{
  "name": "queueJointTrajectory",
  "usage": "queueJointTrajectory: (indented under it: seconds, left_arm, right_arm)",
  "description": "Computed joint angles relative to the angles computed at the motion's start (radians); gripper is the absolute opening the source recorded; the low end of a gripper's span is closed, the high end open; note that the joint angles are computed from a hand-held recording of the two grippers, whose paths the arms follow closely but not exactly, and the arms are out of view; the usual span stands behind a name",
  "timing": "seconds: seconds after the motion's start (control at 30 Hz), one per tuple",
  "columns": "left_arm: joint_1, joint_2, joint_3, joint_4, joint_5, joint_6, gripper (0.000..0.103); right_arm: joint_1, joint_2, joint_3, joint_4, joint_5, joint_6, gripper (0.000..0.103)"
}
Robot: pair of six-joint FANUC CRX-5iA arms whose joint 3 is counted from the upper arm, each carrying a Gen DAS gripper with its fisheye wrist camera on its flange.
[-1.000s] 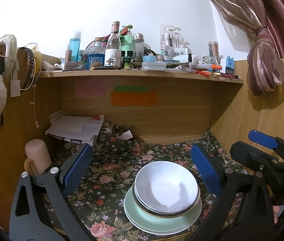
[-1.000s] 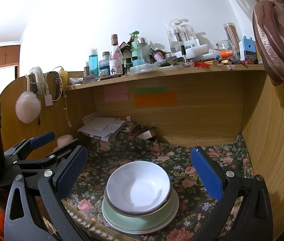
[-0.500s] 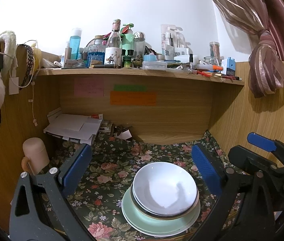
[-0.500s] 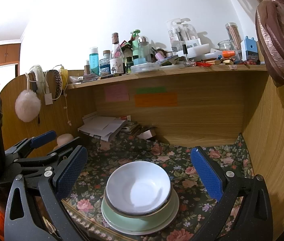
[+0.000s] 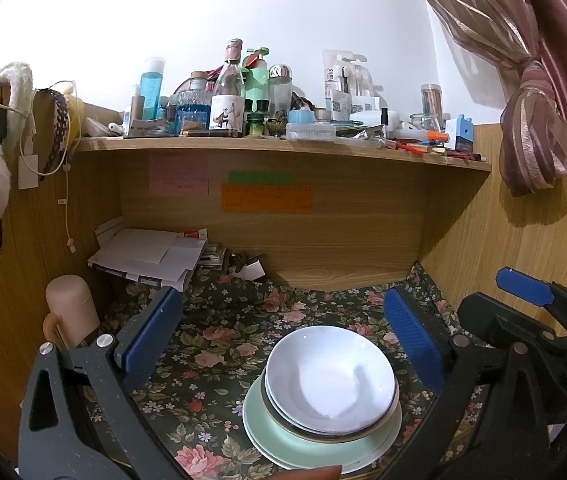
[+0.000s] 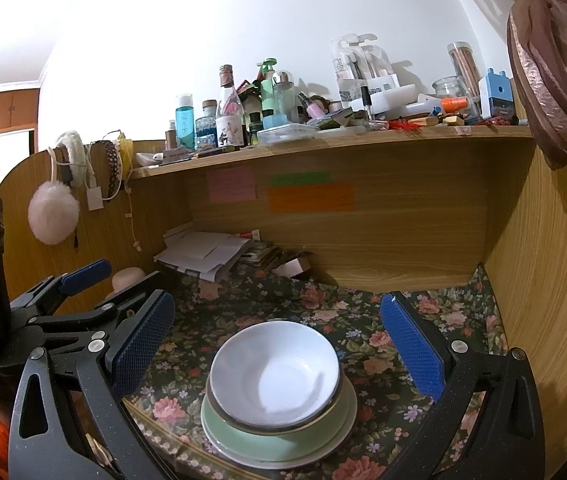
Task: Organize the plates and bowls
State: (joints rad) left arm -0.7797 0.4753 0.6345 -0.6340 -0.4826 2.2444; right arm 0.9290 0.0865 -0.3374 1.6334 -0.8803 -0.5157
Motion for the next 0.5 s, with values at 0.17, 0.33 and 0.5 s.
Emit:
queueJointTrajectory:
  seconds: [0.17, 0.33, 0.5]
  left_arm:
    - [0.003, 0.016, 0.018, 0.025, -0.012, -0.021, 0.103]
    - [0.000, 0.024, 0.030, 0.026, -0.025, -0.019, 0.103]
    - [0.009, 0.027, 0.026, 0.070, -0.016, -0.050, 0.103]
  right_arm:
    - [-0.007, 0.001, -0.001, 0.002, 0.007, -0.006, 0.103]
    - [-0.009, 0.000, -0.002, 0.003, 0.009, -0.007, 0.103]
    - [-0.017, -0.002, -0.008, 0.005, 0.020, -0.015, 0.103]
